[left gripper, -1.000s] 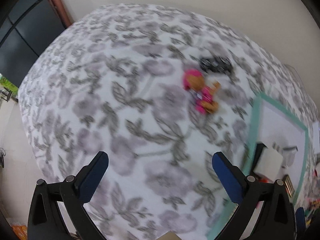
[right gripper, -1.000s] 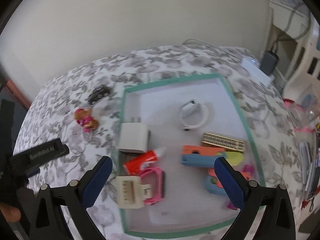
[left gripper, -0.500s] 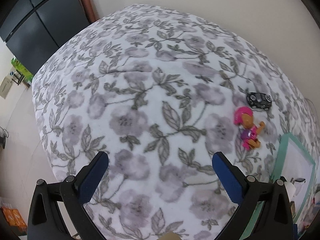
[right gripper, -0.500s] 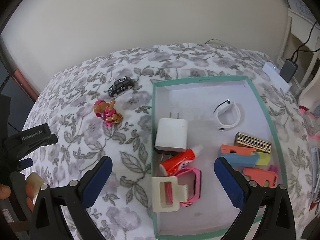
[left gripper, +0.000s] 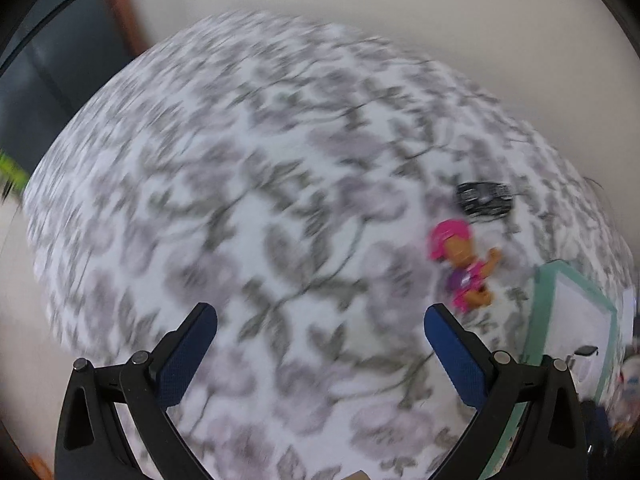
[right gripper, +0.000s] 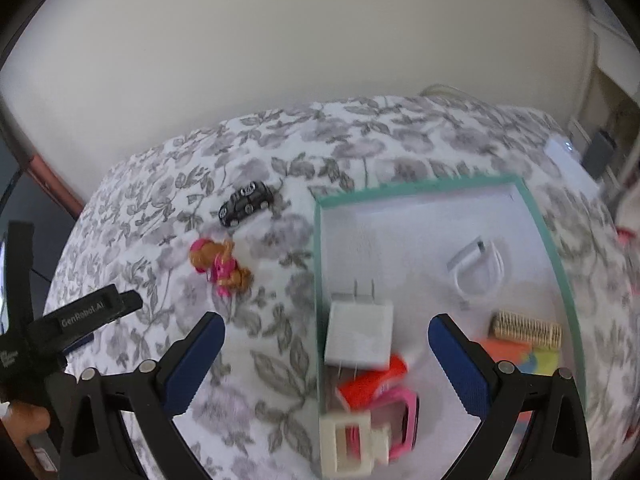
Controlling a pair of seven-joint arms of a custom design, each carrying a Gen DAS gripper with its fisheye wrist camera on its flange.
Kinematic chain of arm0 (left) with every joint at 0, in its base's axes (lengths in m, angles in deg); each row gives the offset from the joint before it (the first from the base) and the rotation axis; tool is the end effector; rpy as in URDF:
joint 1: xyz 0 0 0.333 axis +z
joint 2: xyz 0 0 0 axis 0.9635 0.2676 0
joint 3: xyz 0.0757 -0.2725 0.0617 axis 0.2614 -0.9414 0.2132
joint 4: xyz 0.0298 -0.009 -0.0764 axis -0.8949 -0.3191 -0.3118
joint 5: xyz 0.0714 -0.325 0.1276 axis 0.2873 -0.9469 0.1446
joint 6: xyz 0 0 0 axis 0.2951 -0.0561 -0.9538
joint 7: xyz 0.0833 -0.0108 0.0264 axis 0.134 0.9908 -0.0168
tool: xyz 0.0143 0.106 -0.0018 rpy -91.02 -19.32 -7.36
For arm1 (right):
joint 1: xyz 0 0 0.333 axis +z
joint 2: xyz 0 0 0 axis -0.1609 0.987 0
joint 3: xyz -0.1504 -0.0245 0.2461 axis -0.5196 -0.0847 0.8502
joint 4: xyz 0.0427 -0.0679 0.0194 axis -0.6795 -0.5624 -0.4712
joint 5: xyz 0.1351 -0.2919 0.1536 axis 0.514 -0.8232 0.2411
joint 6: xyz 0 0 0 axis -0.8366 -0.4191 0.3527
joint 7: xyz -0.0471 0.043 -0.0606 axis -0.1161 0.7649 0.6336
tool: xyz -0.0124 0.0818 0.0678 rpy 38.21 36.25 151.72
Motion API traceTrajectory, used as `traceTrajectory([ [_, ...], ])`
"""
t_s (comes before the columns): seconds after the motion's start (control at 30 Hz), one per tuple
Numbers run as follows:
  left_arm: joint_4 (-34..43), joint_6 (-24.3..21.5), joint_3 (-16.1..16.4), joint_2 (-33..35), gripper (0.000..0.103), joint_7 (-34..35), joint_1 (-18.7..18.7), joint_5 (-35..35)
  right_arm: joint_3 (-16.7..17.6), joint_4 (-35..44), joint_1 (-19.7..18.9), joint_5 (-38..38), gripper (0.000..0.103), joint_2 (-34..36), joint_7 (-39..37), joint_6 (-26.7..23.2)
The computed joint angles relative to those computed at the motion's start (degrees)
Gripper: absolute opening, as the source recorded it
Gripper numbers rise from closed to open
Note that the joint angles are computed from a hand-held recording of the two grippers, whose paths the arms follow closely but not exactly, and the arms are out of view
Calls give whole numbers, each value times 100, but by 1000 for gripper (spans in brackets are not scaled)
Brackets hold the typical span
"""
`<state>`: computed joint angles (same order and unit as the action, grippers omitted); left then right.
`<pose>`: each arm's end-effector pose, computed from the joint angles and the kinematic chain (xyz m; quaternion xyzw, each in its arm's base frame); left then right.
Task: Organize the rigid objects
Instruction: 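Withdraw both tools from the tray toward the toy figure and black car, then grasp the pink toy figure with the left tool while the right tool grasps the black car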
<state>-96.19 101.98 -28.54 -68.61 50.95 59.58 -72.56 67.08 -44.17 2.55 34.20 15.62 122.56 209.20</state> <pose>0.5487 -0.2390 0.4956 -0.7497 0.6353 -0.1334 0.1288 0.4572 0.1352 0.5059 -0.5581 0.7703 -0.1775 0.2523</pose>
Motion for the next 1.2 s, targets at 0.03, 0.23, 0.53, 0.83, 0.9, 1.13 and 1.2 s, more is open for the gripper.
traceTrajectory([
  [0.03,93,104,-13,105,103,123,-27,127,-35,138,6,22,103,122,-102,-12],
  [0.23,554,608,-29,759,103,1192,-211,259,-283,1143,67,789,103,1023,-971,78],
  [0.53,988,1181,177,1423,103,2083,-546,256,-225,2329,-115,1450,103,2142,-1776,-125],
  [0.83,878,1611,200,1494,72,2362,-452,-312,-97,3268,-212,1728,103,2953,-2183,-400],
  [0.9,843,1621,177,1487,65,2476,-417,-440,-78,3390,-196,1693,103,3061,-2218,-422],
  [1.13,660,1765,344,1373,65,2334,-393,-566,-56,3908,-93,1421,103,3487,-2271,-623],
  [1.2,648,1679,477,1349,65,2035,-369,-465,-53,4059,-57,1362,103,3604,-2279,-701],
])
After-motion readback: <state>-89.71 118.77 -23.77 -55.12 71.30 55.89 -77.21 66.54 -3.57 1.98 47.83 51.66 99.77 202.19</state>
